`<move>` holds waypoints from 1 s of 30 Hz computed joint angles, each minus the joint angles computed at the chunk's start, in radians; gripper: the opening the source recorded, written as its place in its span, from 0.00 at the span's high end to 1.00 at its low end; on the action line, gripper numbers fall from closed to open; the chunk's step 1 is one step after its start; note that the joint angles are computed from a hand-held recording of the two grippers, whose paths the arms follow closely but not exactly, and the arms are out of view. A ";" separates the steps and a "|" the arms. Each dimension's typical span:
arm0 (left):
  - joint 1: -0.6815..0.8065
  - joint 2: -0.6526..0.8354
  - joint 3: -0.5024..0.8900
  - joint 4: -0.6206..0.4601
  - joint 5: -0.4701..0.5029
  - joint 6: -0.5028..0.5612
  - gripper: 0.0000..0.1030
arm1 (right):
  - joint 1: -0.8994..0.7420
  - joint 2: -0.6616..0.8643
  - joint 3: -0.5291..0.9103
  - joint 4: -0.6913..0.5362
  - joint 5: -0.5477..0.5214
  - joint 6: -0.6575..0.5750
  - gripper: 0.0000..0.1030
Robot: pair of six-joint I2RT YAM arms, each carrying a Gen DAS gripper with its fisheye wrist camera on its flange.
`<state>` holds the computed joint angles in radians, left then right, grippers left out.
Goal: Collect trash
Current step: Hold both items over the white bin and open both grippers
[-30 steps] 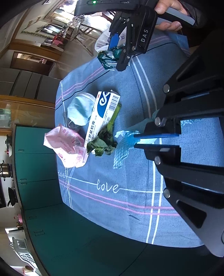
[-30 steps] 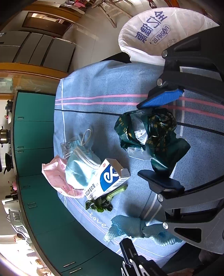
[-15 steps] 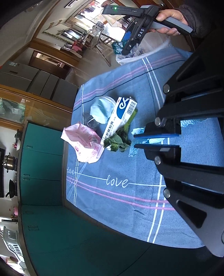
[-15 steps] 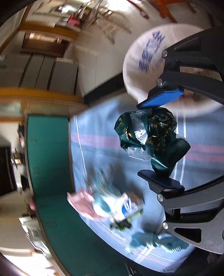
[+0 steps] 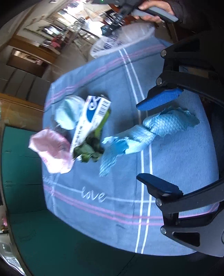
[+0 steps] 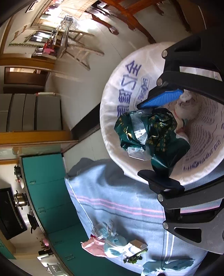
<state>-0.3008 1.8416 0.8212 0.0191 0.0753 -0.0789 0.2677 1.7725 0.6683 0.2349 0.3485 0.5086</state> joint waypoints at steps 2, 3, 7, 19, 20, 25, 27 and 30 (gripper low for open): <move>-0.030 0.068 0.047 -0.022 -0.015 -0.005 0.56 | 0.017 -0.004 0.005 0.016 -0.005 -0.019 0.32; -0.036 0.095 0.068 -0.034 -0.006 -0.011 0.64 | 0.032 -0.009 0.005 0.026 0.001 -0.034 0.32; -0.048 0.085 0.059 0.003 0.027 -0.025 0.71 | 0.067 -0.042 -0.009 0.033 0.037 -0.064 0.32; -0.404 0.206 0.397 -0.032 0.115 0.060 0.71 | -0.076 -0.286 -0.206 -0.042 0.109 -0.006 0.32; -0.431 0.249 0.455 -0.053 0.134 0.065 0.70 | -0.087 -0.316 -0.226 -0.054 0.115 -0.003 0.32; -0.521 0.434 0.684 -0.108 0.197 0.059 0.41 | -0.148 -0.429 -0.305 -0.107 0.120 -0.001 0.32; -0.534 0.443 0.680 -0.064 0.156 0.039 0.19 | -0.168 -0.423 -0.315 -0.103 0.107 -0.005 0.32; -0.521 0.412 0.628 -0.035 0.125 0.041 0.18 | -0.182 -0.388 -0.310 -0.074 0.084 -0.016 0.32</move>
